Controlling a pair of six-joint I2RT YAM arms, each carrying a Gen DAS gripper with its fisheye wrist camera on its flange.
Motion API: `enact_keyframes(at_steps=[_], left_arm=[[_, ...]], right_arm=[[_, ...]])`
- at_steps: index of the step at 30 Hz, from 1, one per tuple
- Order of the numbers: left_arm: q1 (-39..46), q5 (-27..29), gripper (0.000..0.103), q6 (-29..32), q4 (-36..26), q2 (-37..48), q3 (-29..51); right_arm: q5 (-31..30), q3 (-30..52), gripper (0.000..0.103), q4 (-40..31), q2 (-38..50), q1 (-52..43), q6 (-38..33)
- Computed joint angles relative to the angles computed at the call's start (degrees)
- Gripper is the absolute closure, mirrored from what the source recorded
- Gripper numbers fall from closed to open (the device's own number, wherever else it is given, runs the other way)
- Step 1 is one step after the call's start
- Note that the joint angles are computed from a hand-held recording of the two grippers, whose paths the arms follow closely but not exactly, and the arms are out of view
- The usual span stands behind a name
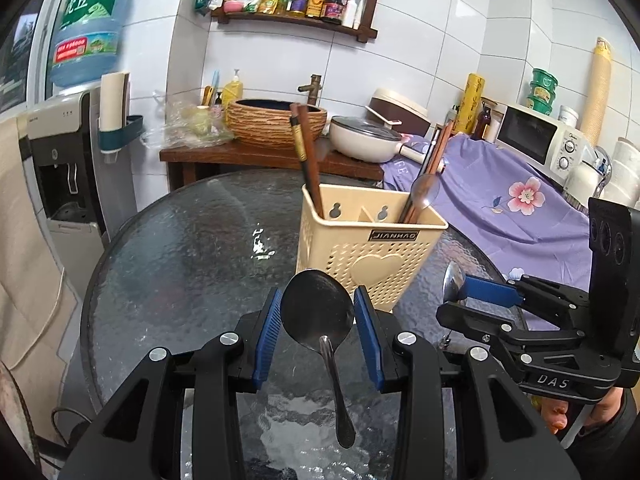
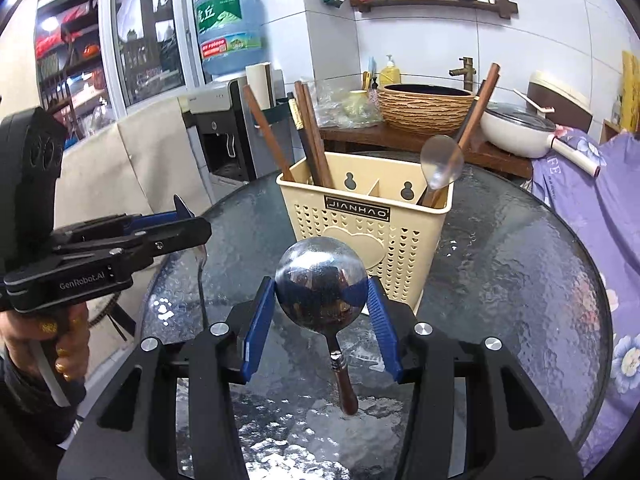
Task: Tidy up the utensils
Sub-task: 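Carry both spoons over the holder and lower them toward it, then drop both spoons into the holder and open both tools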
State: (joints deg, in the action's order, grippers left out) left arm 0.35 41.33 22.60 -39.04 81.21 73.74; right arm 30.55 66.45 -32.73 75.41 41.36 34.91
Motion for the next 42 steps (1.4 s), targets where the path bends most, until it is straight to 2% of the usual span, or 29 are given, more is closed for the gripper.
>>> enact_keyframes(at_steps=[7,15,22,25,27,31,34,38,42], left_arm=[[-1.0,0.8,0.067,-1.9,-0.5,0.7,2.8],[-2.2,3.8,0.067,-6.1,-1.8,1.7,11.4],[-5.6,1.6,0.067,-18.0,6.4,4.0,19.8],[-7.9,-2.0,0.067,-22.6,12.3,4.2,19.8],[-10.1,-6.3,0.067,-24.6,17.7,3.7,17.6],[-12.6,-10.1,0.067,-26.4,24.3,3.8,13.0],[-14.5,-13.5,0.067,-25.6,28.6,4.0,8.8],[-15.6,-15.4,0.067,-24.4,31.0,5.1,5.1],[-15.8,-17.1,0.067,-22.9,36.7,3.2,-0.6]], right_arm=[[-2.8,0.9,0.056,1.0,-2.4,-1.2,0.5],[-2.4,12.3,0.056,-5.2,-1.5,-1.7,-3.3],[2.0,25.9,0.056,-9.5,1.4,-2.7,-7.7],[3.1,30.1,0.056,-9.0,3.2,-4.1,-9.9],[3.8,31.1,0.056,-8.2,4.2,-5.5,-10.9],[1.8,27.3,0.056,-4.2,4.2,-9.4,-10.2],[0.4,22.6,0.056,-1.2,3.8,-11.9,-9.0],[-0.6,16.1,0.056,2.5,2.7,-13.5,-7.7],[1.4,11.5,0.055,5.0,2.3,-12.9,-7.0]])
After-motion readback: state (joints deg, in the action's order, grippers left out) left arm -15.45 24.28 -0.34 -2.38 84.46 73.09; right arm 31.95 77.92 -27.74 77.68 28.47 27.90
